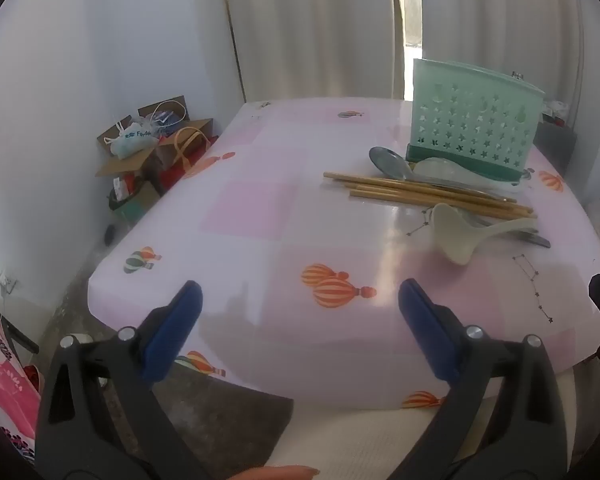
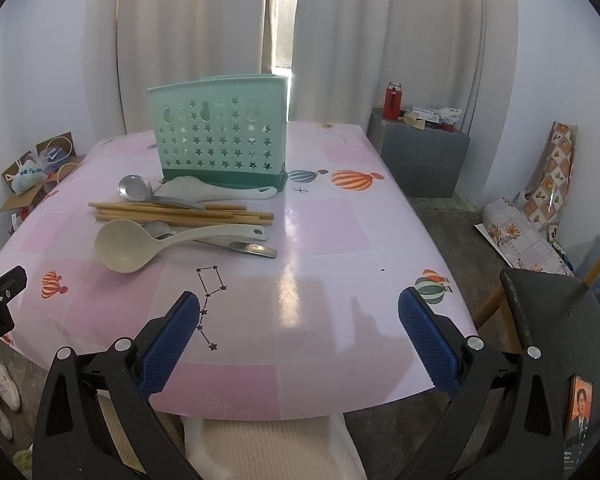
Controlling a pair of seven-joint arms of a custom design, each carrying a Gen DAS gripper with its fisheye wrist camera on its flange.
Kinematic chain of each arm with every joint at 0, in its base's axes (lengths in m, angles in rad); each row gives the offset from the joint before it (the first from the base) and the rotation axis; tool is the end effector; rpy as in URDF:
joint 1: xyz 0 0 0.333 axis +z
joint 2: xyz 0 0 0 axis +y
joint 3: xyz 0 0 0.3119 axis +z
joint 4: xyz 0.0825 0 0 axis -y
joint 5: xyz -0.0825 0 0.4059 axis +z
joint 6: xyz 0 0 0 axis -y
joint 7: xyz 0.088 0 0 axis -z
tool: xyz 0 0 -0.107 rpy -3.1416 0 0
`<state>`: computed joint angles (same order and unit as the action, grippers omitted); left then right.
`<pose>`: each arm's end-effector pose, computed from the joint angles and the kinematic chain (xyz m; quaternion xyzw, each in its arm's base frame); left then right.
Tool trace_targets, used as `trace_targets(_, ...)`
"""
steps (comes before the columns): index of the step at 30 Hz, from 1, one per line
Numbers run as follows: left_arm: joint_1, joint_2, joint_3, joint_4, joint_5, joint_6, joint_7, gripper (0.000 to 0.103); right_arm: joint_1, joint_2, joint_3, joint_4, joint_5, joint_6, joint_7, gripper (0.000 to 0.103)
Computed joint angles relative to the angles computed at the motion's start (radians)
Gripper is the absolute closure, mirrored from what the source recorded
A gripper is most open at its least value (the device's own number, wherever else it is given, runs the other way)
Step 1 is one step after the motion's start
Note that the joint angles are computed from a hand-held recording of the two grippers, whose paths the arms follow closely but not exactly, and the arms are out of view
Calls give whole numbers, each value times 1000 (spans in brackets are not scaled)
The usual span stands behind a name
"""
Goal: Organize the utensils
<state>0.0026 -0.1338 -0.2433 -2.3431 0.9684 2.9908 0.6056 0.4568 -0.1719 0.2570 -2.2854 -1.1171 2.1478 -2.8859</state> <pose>0.5054 -0.1865 0.4348 -0.5777 0.7031 -0.2775 0.3081 0.4178 0.3153 0.4302 -0.4644 0.7527 -0.4104 0.2220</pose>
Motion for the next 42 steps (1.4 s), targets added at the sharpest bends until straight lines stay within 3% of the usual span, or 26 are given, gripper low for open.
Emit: trace_targets(42, 10, 0, -5, -14, -38, 19, 34, 8, -7, -9, 1, -10, -3, 7, 4, 6)
